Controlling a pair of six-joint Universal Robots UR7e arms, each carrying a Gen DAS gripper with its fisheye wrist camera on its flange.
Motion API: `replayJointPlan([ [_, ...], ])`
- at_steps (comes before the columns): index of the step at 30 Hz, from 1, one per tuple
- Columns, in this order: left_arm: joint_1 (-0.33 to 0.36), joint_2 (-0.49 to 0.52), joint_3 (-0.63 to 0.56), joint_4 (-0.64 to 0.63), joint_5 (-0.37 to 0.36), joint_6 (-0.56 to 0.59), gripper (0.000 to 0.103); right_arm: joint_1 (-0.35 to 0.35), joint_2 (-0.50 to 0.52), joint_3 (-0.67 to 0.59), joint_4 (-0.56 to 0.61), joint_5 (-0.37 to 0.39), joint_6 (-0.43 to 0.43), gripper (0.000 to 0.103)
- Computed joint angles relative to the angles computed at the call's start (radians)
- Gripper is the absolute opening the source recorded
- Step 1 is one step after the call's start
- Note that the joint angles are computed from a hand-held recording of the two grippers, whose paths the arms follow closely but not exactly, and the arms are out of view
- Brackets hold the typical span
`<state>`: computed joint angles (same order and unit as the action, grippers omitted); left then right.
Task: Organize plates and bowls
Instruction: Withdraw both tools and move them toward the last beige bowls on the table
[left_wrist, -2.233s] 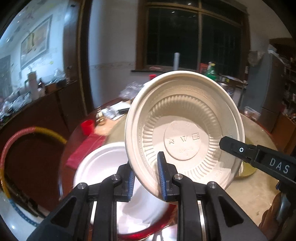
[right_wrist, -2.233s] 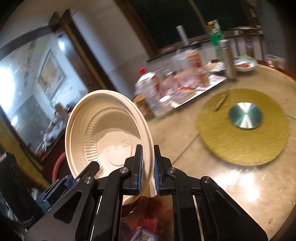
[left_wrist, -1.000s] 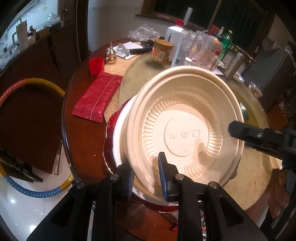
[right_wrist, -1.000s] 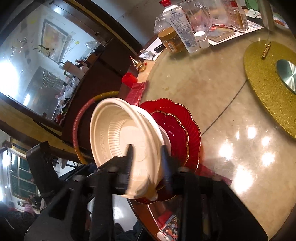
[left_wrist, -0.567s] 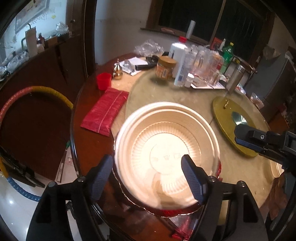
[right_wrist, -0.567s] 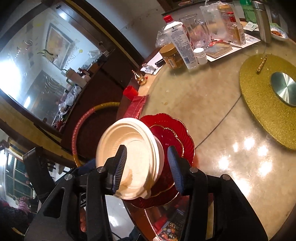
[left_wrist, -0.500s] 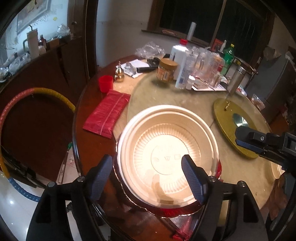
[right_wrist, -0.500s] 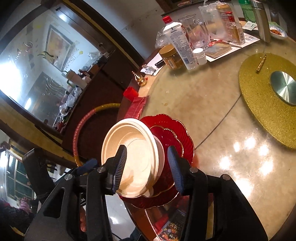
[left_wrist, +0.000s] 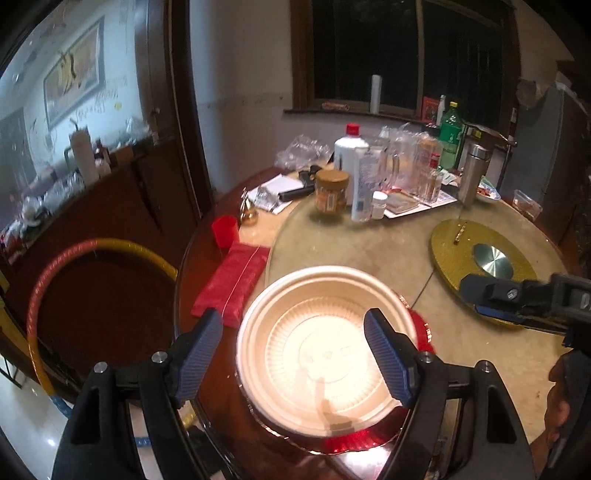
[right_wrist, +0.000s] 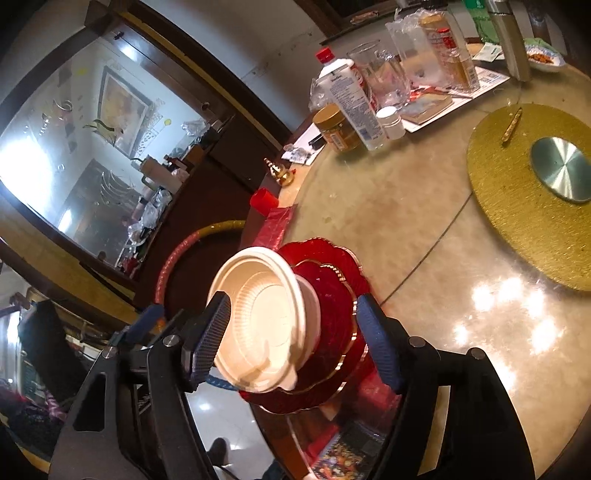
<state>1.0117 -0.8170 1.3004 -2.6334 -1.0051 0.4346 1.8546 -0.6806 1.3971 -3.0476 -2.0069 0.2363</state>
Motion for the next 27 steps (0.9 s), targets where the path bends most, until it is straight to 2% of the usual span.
replayJointPlan([
  [2,-0.013,-0.001,0.014,-0.026,-0.002,0.019,0.08,0.005,-0.001,0.004,-0.007,-0.037,-0.013,0.087],
  [5,-0.032,-0.002,0.035,-0.062,-0.014,0.047,0.08,0.011,-0.01,0.022,-0.018,-0.094,-0.042,0.102],
  [8,-0.056,0.001,0.056,-0.095,-0.009,0.071,0.081,0.011,-0.027,0.056,-0.066,-0.143,-0.054,0.103],
  [14,-0.092,-0.004,0.098,-0.145,-0.082,0.107,0.082,0.01,-0.092,0.157,-0.188,-0.221,-0.053,0.103],
  [18,-0.108,0.005,0.105,-0.13,-0.147,0.082,0.082,0.017,-0.127,0.214,-0.242,-0.3,-0.059,0.103],
  [22,-0.116,0.022,0.1,-0.056,-0.224,0.025,0.082,0.014,-0.193,0.302,-0.253,-0.345,-0.002,0.102],
  [27,-0.131,0.053,0.09,0.035,-0.269,-0.021,0.083,-0.002,-0.31,0.455,-0.288,-0.375,0.091,0.102],
])
